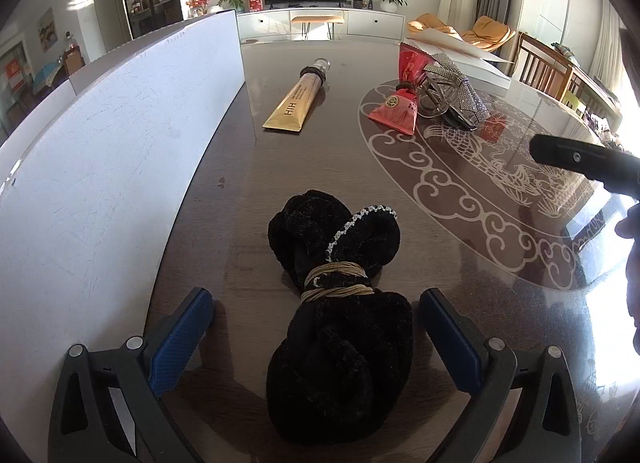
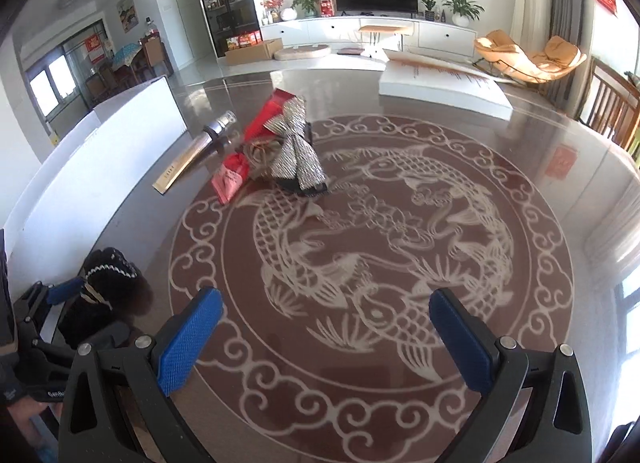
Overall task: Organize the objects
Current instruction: 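Move the right gripper toward the rhinestone-bowed glass jar while the left holds the pouch, then grasp the rhinestone-bowed glass jar with the right gripper and lift it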
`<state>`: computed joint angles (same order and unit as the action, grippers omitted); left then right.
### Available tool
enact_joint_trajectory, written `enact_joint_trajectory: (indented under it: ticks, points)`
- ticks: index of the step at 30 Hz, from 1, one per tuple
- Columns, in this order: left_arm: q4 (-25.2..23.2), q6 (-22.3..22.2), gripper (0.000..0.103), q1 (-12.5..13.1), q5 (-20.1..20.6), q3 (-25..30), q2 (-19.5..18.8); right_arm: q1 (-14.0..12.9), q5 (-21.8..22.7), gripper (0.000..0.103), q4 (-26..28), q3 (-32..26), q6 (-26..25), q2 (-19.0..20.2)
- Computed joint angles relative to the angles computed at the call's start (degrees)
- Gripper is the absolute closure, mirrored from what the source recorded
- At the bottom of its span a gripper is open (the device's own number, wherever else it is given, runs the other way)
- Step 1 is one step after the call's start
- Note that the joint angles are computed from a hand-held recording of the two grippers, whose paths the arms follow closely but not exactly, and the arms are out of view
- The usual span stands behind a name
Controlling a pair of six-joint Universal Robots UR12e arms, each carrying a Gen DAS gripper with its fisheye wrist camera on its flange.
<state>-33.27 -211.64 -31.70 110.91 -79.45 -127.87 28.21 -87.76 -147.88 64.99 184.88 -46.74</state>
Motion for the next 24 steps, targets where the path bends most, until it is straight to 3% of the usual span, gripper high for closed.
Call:
enact_joint_trajectory:
  ticks: [5,6,7,9,10,12,18,23,24]
  points:
    - [0.06,0.00,0.000,0.03,-0.04,-0.01,-0.01,0.73,-0.29,0.000,11.44,-16.67,-2.82,9.11]
    - [0.06,0.00,0.000,0.03,-0.04,-0.01,-0.01,0.75,-0.56,0.007,12.33,-18.44,-3.01,10.17]
    - [0.06,0.00,0.000,0.03,-0.04,-0.01,-0.01,0.59,0.15,0.027,13.02,-19.67,-2.92,10.88]
    - [0.10,0.04,0.000,0.05,-0.06,0.00,-0.03,-0.07,2.80,0.051,12.94,-20.04,-1.20,11.16]
    - [0.09,0.03,0.000,0.04,-0.05,-0.01,-0.02,-0.29,3.19,0.069,11.43,-18.79,-0.40,10.57]
    - [0.09,0.03,0.000,0.04,-0.05,-0.01,-0.02,-0.70,3.80,0.077,8.43,-15.13,0.71,8.64]
    - [0.08,0.02,0.000,0.03,-0.04,0.01,-0.04,-1.07,2.93,0.078,-0.55,1.31,-0.36,-0.23]
    - [0.08,0.02,0.000,0.04,-0.04,0.02,-0.04,0.49,-2.72,0.077,-9.09,15.63,-1.06,-7.68]
    - [0.07,0.02,0.000,0.03,-0.04,0.02,-0.04,0.83,-3.85,0.069,-10.20,17.59,-0.62,-8.65]
